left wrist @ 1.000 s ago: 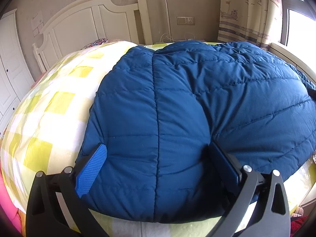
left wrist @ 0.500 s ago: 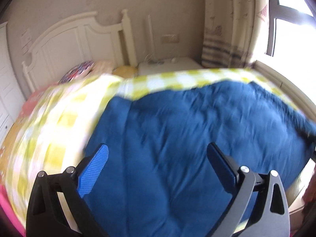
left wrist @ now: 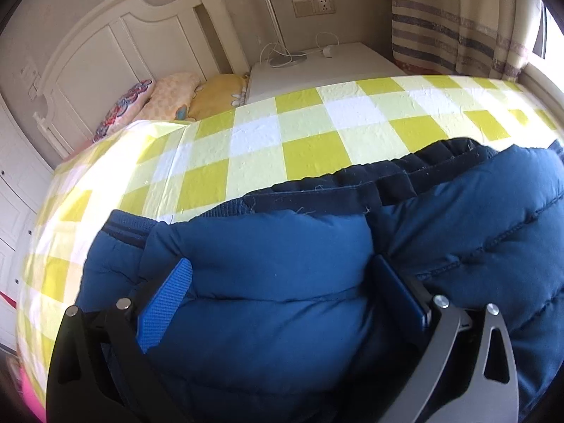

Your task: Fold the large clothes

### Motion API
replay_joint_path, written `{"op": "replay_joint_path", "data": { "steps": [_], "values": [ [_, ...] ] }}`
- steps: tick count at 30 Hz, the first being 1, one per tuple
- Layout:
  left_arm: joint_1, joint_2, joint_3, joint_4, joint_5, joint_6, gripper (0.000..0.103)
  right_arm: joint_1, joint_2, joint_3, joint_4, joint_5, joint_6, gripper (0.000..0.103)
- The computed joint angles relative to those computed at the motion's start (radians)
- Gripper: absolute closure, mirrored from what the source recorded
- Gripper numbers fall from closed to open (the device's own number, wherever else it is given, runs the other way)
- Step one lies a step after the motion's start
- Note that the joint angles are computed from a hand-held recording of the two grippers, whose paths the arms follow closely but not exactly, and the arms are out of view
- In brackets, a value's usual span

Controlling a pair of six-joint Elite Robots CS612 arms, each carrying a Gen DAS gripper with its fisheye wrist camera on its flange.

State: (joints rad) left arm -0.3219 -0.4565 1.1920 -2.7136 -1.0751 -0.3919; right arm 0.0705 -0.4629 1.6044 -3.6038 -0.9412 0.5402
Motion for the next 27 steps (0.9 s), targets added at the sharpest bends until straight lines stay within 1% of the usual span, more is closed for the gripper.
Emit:
{"op": "replay_joint_path", "data": {
  "steps": [1,2,3,4,5,6,7,8,9,10,11,12,13,14,15,16,17,18,19,20,21,23,25,26,27],
  "values": [
    [0.0,-0.007,0.016,-0.02,-0.005,-0.008,0.002,0.011,-0.011,0.001,0.037,-0.031,-0.051,0.026],
    [-0.003,-0.018,0.037,-0.046,0.0,-0.013,0.006,0.023,-0.015,-0.004,0.058,-0.069,-0.081,0.022],
    [-0.009,-0.036,0.07,-0.081,0.006,-0.014,0.011,0.029,-0.01,-0.009,0.042,-0.088,-0.072,0.021],
    [-0.016,-0.053,0.105,-0.129,0.009,-0.002,0.011,0.032,-0.005,-0.015,0.028,-0.1,-0.064,0.024],
    [-0.03,-0.086,0.174,-0.219,0.019,0.03,0.01,0.03,0.003,-0.02,0.008,-0.093,-0.05,0.032],
    [-0.043,-0.109,0.223,-0.277,0.038,0.049,0.01,0.024,0.013,-0.024,-0.021,-0.077,-0.018,0.037],
    [-0.055,-0.127,0.263,-0.314,0.062,0.053,0.009,0.019,0.018,-0.025,-0.041,-0.063,0.005,0.044],
    [-0.071,-0.147,0.317,-0.357,0.086,0.045,0.006,0.017,0.02,-0.023,-0.06,-0.061,0.016,0.05],
    [-0.081,-0.158,0.352,-0.382,0.082,0.047,0.004,0.018,0.019,-0.02,-0.073,-0.07,0.015,0.052],
    [-0.093,-0.16,0.379,-0.373,0.07,0.064,0.004,0.021,0.015,-0.015,-0.085,-0.087,0.009,0.054],
    [-0.106,-0.147,0.393,-0.394,0.1,0.086,0.004,0.025,0.012,-0.012,-0.095,-0.102,0.004,0.055],
    [-0.126,-0.13,0.407,-0.457,0.165,0.113,0.004,0.029,0.009,-0.008,-0.106,-0.118,0.0,0.055],
    [-0.134,-0.118,0.418,-0.522,0.187,0.152,0.004,0.032,0.007,-0.007,-0.115,-0.126,0.003,0.057],
    [-0.134,-0.123,0.432,-0.548,0.168,0.199,0.005,0.038,0.003,-0.005,-0.126,-0.14,0.01,0.058],
    [-0.124,-0.142,0.451,-0.555,0.108,0.232,0.007,0.043,-0.004,0.001,-0.136,-0.159,0.008,0.059],
    [-0.116,-0.159,0.469,-0.568,0.063,0.243,0.008,0.047,-0.012,0.008,-0.143,-0.175,-0.001,0.059],
    [-0.101,-0.186,0.505,-0.623,0.008,0.24,0.01,0.057,-0.025,0.016,-0.157,-0.206,-0.021,0.059],
    [-0.087,-0.207,0.538,-0.691,-0.025,0.218,0.01,0.065,-0.033,0.02,-0.166,-0.225,-0.033,0.059],
    [-0.062,-0.236,0.583,-0.773,-0.067,0.17,0.01,0.078,-0.046,0.025,-0.184,-0.258,-0.062,0.06],
    [-0.043,-0.255,0.609,-0.82,-0.08,0.132,0.01,0.093,-0.056,0.024,-0.197,-0.289,-0.094,0.06],
    [-0.02,-0.277,0.641,-0.875,-0.065,0.082,0.01,0.111,-0.065,0.02,-0.21,-0.326,-0.138,0.06],
    [0.018,-0.316,0.693,-0.941,0.005,-0.012,0.01,0.156,-0.081,0.005,-0.239,-0.393,-0.259,0.059],
    [0.046,-0.346,0.73,-0.975,0.032,-0.055,0.01,0.21,-0.091,-0.026,-0.248,-0.441,-0.416,0.06],
    [0.06,-0.363,0.749,-0.986,0.064,-0.063,0.01,0.24,-0.089,-0.049,-0.25,-0.453,-0.506,0.06],
    [0.065,-0.373,0.762,-0.986,0.099,-0.067,0.01,0.266,-0.086,-0.071,-0.248,-0.455,-0.605,0.06]
  ]
}}
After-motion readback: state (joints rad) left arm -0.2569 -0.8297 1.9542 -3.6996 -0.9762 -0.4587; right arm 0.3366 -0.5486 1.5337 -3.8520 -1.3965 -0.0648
